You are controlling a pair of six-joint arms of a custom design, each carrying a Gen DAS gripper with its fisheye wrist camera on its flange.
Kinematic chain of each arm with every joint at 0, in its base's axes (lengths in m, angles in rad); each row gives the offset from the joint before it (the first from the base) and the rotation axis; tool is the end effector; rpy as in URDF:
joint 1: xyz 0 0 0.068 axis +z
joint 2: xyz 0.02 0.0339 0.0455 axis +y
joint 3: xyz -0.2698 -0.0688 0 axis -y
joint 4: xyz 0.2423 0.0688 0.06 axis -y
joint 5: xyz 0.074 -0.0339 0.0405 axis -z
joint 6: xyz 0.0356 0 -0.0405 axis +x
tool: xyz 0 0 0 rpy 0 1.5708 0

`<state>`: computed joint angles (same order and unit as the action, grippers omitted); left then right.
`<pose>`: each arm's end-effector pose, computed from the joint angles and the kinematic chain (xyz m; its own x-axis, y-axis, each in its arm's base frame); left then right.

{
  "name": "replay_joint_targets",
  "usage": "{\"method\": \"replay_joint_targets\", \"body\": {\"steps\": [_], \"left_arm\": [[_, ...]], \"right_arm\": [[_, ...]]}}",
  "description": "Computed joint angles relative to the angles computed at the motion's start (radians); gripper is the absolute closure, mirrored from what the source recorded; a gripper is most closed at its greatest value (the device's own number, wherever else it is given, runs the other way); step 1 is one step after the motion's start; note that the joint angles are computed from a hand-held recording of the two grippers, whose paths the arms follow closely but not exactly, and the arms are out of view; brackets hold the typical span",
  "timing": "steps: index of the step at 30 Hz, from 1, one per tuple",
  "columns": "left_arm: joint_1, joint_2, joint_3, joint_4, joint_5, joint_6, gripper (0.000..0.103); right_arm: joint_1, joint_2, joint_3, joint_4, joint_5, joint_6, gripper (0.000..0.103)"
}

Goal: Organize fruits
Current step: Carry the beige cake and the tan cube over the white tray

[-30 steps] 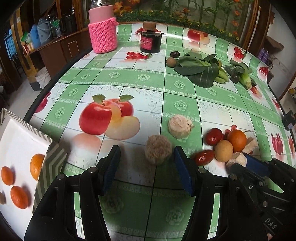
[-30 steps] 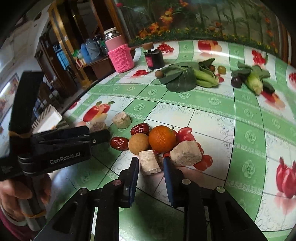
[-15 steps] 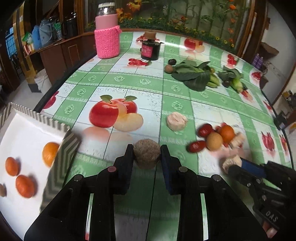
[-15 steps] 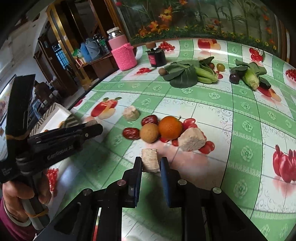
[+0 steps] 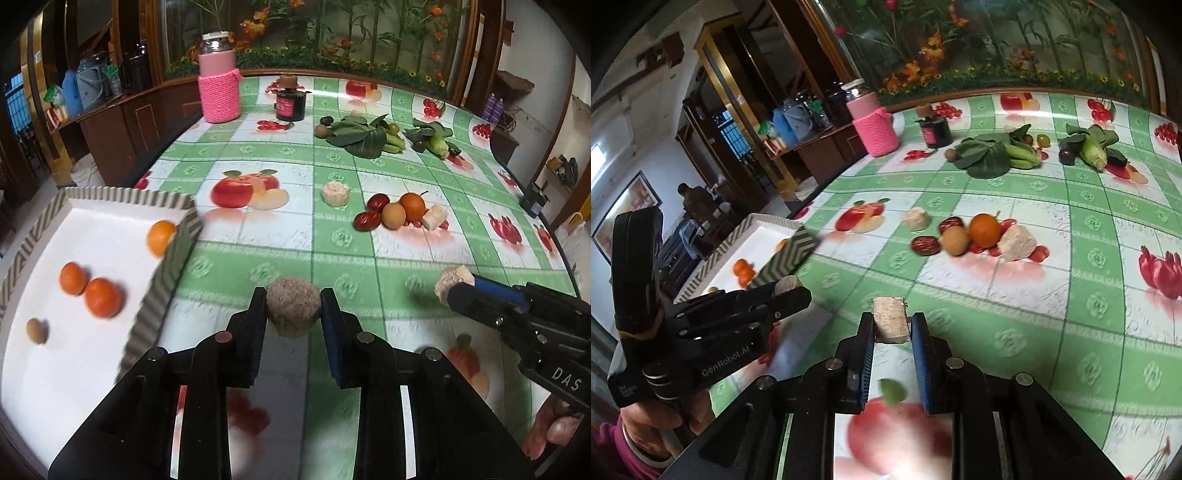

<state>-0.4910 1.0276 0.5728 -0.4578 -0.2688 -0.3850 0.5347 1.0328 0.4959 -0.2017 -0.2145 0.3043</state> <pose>0.1727 -0.0816 0.2062 -0.7635 -0.0024 -0.6458 0.0265 0.9990 -0.0350 0.1692 0.1090 0.1996 -0.7424 -0.0995 -0.6625 -0.4307 0.8284 0.3583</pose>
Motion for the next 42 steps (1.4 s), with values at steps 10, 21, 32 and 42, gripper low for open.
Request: {"method": "replay_joint_targets", "body": {"steps": [10,21,32,42], "left_arm": [[0.094,-0.307,-0.049,-0.196,-0.059,0.067,0.075],[0.568,-0.509,-0.073,-0.293,0.174,0.346,0.075],[0.968,-0.540,-0.082,-0.305,0.402,0.582,0.075],[1.194,-0.468,-0.099,-0.258,0.519,0.716,0.075]], "right_arm": [[0.224,-0.016,0.031,0.009,0.126,0.108,0.083],[0.437,0.160,0.174,0.037,0.235,0.128,0.084],[0.506,0.310,0.282,0.062,0.244,0.114,0.084],[0.555,0.451,0.408,0.048,0.237,0.081,0.084]]}}
